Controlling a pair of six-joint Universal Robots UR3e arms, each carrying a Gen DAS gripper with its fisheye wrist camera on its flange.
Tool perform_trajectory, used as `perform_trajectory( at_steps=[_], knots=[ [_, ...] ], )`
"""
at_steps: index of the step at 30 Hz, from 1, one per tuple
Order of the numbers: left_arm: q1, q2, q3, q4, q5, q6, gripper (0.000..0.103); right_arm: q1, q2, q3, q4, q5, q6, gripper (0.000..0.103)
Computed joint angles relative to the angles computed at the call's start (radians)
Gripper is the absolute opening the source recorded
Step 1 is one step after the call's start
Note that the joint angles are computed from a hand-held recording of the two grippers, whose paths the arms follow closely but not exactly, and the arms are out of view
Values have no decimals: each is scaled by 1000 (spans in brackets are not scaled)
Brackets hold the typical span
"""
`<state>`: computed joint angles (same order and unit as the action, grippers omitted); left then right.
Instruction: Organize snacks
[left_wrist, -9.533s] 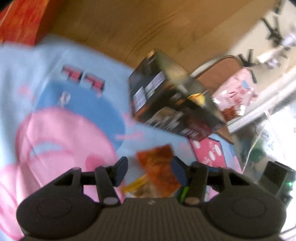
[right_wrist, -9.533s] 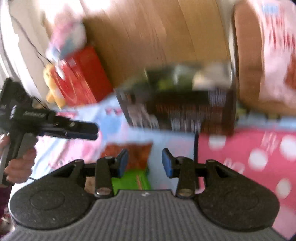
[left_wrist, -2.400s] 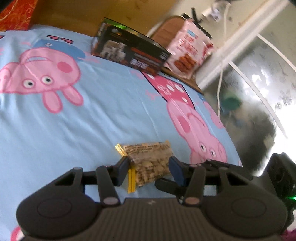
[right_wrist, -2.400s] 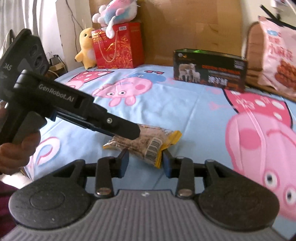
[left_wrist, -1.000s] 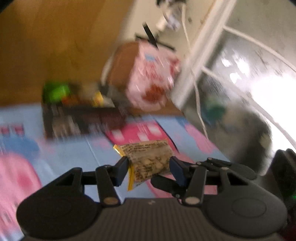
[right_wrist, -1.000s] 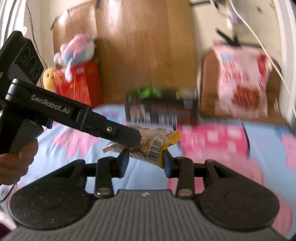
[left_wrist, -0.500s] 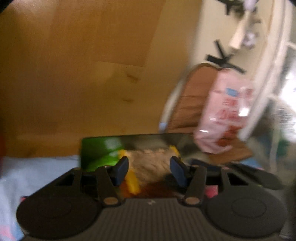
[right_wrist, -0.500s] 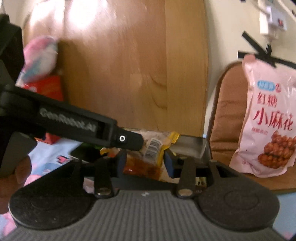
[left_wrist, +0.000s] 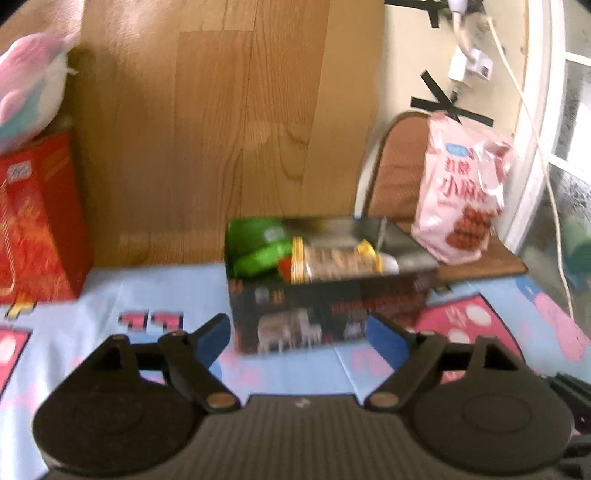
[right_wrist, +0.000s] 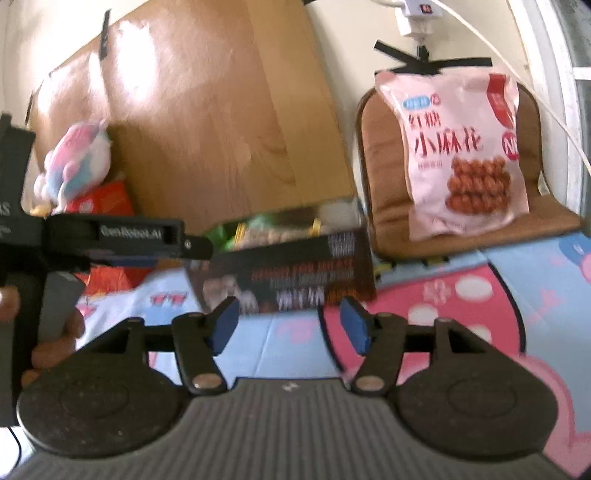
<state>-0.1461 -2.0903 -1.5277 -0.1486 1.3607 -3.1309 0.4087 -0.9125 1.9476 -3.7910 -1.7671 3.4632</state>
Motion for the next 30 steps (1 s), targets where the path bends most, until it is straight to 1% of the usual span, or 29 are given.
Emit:
perform_trajectory(
  at_steps=[1, 3, 6, 9, 14, 16, 19, 21, 23, 25, 26, 28, 30],
  knots=[
    [-2, 29, -58, 23, 5, -7, 85, 13, -6, 21, -1, -13, 14, 66],
    [-6, 74, -150, 57, 10, -22, 86, 20, -16, 53, -2, -7, 54, 66],
    [-15, 139, -292, 118, 28, -41, 87, 36, -18, 94, -19, -6, 103, 72],
    [-29, 182, -411, 189, 60, -43, 89, 79, -12, 126, -47, -64, 120, 75],
    [-40, 230, -570, 305, 90, -65, 89, 133, -8, 192, -100, -129, 166, 75],
    [-42, 242, -627, 358, 98, -77, 91, 152, -6, 215, -118, -147, 185, 76],
    [-43, 255, -687, 407, 99, -82, 93, 181, -5, 236, -130, -172, 214, 77],
    [-56, 257, -721, 443, 118, -83, 94, 194, -2, 241, -133, -183, 231, 80],
    [-68, 264, -744, 461, 133, -83, 96, 204, -2, 243, -127, -189, 240, 80],
    [-82, 277, -765, 478, 155, -79, 103, 215, -8, 240, -109, -196, 245, 80],
    [-92, 281, -772, 489, 170, -79, 103, 218, -13, 239, -105, -195, 248, 81],
    [-104, 296, -777, 494, 193, -75, 103, 228, -16, 238, -107, -201, 254, 86],
    [-110, 318, -783, 488, 207, -79, 103, 242, -17, 232, -109, -218, 257, 89]
  ],
)
